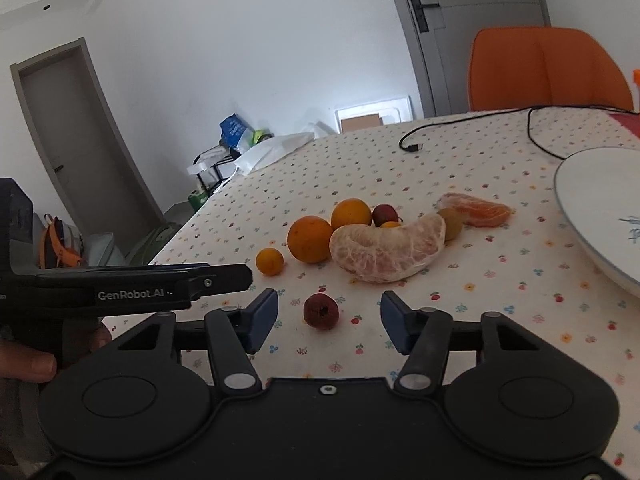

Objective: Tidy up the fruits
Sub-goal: 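Grasp the small orange with the left gripper while the right gripper grasps the red date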

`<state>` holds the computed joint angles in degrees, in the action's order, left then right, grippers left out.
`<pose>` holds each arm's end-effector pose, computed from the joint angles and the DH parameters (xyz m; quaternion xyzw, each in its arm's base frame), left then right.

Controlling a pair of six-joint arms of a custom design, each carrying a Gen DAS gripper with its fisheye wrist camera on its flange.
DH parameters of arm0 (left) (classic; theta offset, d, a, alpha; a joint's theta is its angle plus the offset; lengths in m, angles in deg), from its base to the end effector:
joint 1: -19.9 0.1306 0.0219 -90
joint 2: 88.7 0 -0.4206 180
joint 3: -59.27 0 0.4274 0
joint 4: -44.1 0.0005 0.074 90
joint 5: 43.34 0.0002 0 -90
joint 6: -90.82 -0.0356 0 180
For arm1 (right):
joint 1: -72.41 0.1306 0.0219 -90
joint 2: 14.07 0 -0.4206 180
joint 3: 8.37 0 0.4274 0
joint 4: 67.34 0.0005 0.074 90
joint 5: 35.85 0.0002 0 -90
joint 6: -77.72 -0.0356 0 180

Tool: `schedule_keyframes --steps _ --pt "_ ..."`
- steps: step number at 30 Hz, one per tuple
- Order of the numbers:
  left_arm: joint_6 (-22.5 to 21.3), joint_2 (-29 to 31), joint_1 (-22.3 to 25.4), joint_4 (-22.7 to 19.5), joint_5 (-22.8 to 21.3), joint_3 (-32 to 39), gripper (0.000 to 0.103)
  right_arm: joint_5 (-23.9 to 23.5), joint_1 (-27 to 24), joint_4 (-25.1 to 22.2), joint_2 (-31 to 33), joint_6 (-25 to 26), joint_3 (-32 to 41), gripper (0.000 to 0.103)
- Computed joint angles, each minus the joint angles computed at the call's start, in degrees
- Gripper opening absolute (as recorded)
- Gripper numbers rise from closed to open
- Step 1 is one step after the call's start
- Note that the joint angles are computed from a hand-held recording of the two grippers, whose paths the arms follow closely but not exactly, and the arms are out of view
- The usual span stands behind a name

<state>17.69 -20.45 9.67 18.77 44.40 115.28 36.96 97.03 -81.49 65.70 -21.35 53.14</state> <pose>0.3647 -0.0649 0.3637 -0.0606 0.8950 -0.0863 0.4335 0.3996 0.1941 0.3525 -0.1885 0.8488 0.2634 0.4179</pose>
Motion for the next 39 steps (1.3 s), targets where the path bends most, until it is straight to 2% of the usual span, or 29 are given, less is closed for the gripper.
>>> schedule_keyframes --steps 8,10,12,18,26,30,39 --pt "0.3 3.2 1.2 -0.1 1.0 1.5 0.047 -2.0 0.1 -2.5 3.8 1.1 2.7 0.04" --pt "0.3 3.6 1.4 -0.1 1.2 1.7 0.047 -2.7 0.2 -3.1 4.3 1.4 3.1 0.029" --pt "0.0 4.0 1.5 0.0 1.2 2.1 0.047 -3.6 0.2 -2.9 4.8 1.4 3.3 0.022" --pt "-0.2 5.4 1.7 0.4 1.4 3.0 0.046 -4.0 -0.6 -1.9 5.2 0.4 3.6 0.021" --pt "0.4 7.0 1.5 0.9 1.2 3.5 0.022 -2.6 -2.3 -1.0 3.9 -0.7 2.7 0.021" --pt "1.6 6.3 1.2 0.5 1.0 3.4 0.022 -2.5 -3.3 -0.3 2.7 -1.1 1.7 0.021" --pt "1.2 3.9 -2.4 0.6 -0.6 3.8 0.022 -3.3 -6.2 1.9 -0.5 -2.2 -1.0 0.021"
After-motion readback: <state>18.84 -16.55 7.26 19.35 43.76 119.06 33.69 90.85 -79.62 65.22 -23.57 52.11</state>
